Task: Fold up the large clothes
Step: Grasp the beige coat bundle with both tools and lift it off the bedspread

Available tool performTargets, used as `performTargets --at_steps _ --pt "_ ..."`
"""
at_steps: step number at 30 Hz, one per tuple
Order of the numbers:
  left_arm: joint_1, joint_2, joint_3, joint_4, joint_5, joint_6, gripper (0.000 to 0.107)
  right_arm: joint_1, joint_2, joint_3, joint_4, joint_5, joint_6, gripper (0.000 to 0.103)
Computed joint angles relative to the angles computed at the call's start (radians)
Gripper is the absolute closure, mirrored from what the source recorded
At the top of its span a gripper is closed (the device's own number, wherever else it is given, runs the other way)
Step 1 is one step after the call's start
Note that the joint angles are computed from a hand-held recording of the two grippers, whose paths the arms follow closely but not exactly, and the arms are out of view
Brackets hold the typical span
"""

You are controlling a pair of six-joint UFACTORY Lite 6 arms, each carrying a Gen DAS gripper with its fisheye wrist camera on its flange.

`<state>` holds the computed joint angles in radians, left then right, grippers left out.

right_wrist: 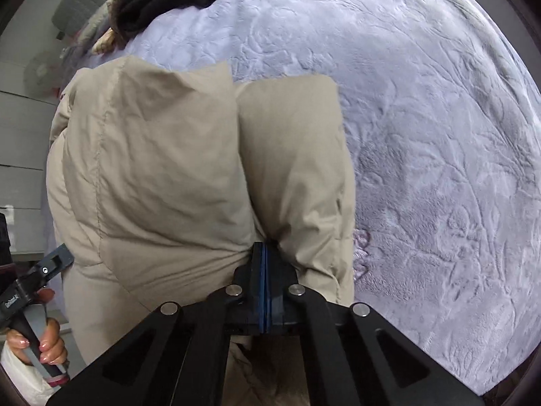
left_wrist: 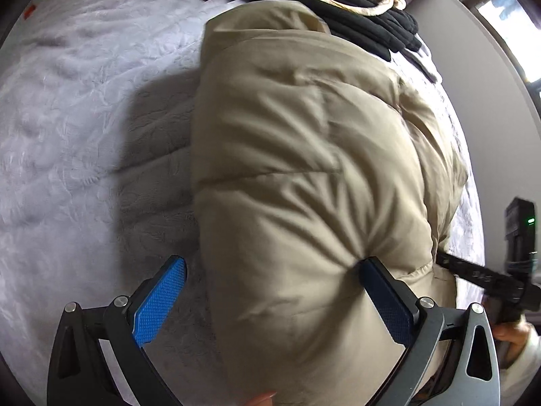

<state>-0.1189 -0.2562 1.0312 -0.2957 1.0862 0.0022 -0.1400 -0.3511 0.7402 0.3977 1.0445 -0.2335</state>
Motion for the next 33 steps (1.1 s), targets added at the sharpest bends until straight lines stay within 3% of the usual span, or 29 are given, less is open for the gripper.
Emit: performTargets --at_steps 2,3,5,7,8,10,17,23,27,33 --pt "-0.027 -0.003 0.009 0.027 0.001 -0.015 0.004 -0.034 -0.078 0.022 -0.013 0.065 -0.025 0.102" --pt "-0.032 -0.005 0.009 0.032 0.001 -0.018 0.004 -0.076 -0.106 0.042 0.002 0.104 -0.061 0.096" --pt "-0.031 -0.005 0.01 0.03 0.004 -0.019 0.004 -0.167 -0.128 0.091 0.045 0.195 -0.126 0.074" --pt "-0.025 -0.007 0.008 0.028 0.006 -0.018 0.004 -0.24 -0.122 0.123 0.104 0.245 -0.187 0.01" --pt "-0.029 -0.008 0.009 0.032 0.006 -0.023 0.004 -0.275 -0.118 0.133 0.141 0.268 -0.224 0.005" --pt "-0.027 -0.006 0.01 0.035 0.005 -0.021 0.004 -0.289 -0.109 0.138 0.17 0.292 -0.247 0.003" --pt "-0.024 -0.004 0.007 0.033 0.004 -0.016 0.004 -0.139 -0.098 0.035 0.122 0.198 -0.199 0.0" --pt "0.107 0.034 0.009 -0.103 0.058 0.143 0.004 -0.017 -0.052 -0.028 0.059 0.045 -0.14 0.0" --pt "0.287 0.108 0.014 -0.257 0.172 0.336 0.004 -0.07 -0.013 -0.057 0.074 0.005 -0.187 0.0" --pt "0.448 0.255 -0.018 -0.408 0.29 0.528 0.004 -0.228 0.111 -0.066 0.261 0.103 -0.447 0.0"
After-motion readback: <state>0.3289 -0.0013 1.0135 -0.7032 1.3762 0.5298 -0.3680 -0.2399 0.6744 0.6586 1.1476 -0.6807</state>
